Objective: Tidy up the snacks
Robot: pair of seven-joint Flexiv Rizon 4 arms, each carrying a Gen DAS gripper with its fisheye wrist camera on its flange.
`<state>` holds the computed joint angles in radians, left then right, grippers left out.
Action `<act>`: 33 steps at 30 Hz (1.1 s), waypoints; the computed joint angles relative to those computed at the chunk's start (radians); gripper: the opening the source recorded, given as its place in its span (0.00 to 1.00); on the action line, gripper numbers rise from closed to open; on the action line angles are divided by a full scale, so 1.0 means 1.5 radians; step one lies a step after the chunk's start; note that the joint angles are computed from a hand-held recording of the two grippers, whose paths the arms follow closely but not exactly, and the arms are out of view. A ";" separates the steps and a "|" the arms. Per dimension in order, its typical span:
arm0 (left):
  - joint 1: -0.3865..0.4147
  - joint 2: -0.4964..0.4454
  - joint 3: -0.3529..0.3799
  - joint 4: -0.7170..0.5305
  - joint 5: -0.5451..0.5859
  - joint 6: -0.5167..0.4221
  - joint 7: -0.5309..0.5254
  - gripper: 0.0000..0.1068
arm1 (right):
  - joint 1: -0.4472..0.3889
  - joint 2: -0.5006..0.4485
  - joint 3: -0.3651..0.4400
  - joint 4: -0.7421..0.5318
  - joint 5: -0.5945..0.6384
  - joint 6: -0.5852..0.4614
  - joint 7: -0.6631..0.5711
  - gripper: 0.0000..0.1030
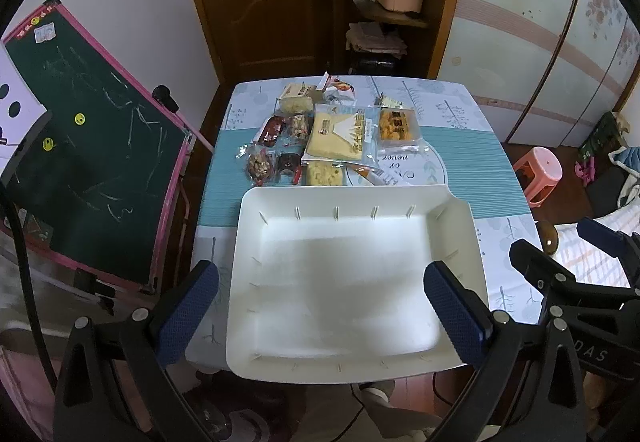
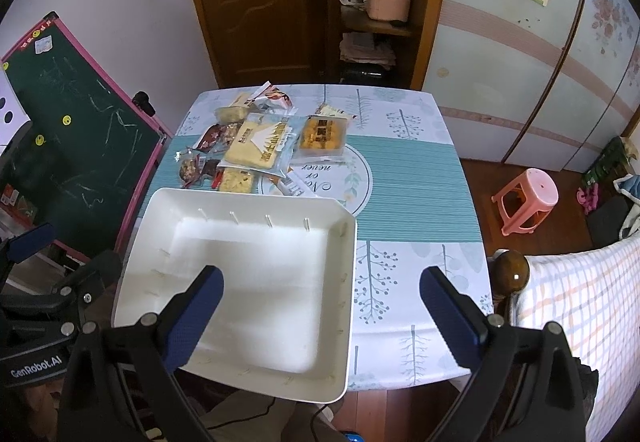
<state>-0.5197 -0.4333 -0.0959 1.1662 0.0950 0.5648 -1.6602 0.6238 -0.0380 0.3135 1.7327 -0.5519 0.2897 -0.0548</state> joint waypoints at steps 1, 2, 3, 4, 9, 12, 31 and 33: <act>0.001 0.001 0.000 0.002 -0.002 0.001 0.000 0.96 | 0.000 -0.002 0.000 -0.002 0.000 0.000 -0.001 0.97; 0.002 0.001 -0.001 0.003 -0.003 0.001 0.000 0.96 | 0.001 -0.002 0.000 -0.002 0.000 0.000 -0.002 0.97; 0.003 0.000 -0.001 0.002 -0.004 0.000 0.000 0.96 | 0.001 -0.003 0.000 -0.003 0.000 0.000 -0.003 0.97; 0.003 0.000 -0.001 0.002 -0.004 0.001 0.001 0.96 | 0.001 -0.003 -0.001 -0.003 0.000 0.000 -0.004 0.97; 0.002 0.000 0.000 0.001 -0.001 0.002 0.000 0.96 | 0.001 -0.004 -0.001 -0.003 -0.001 0.000 -0.002 0.97; -0.001 -0.008 0.002 -0.016 0.006 -0.004 -0.001 0.96 | 0.000 -0.004 -0.002 -0.003 -0.005 0.004 -0.007 0.97; -0.017 -0.147 0.030 -0.273 0.008 -0.060 0.037 0.95 | -0.021 -0.041 -0.041 -0.057 -0.108 0.040 -0.114 0.96; -0.021 -0.175 0.035 -0.322 0.008 -0.080 0.048 0.95 | -0.024 -0.047 -0.046 -0.065 -0.108 0.042 -0.123 0.97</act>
<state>-0.5514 -0.6950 -0.0432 0.6836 0.1074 0.4443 -1.5880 0.5879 -0.1089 0.2451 1.6358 -0.7146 0.3532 -0.2399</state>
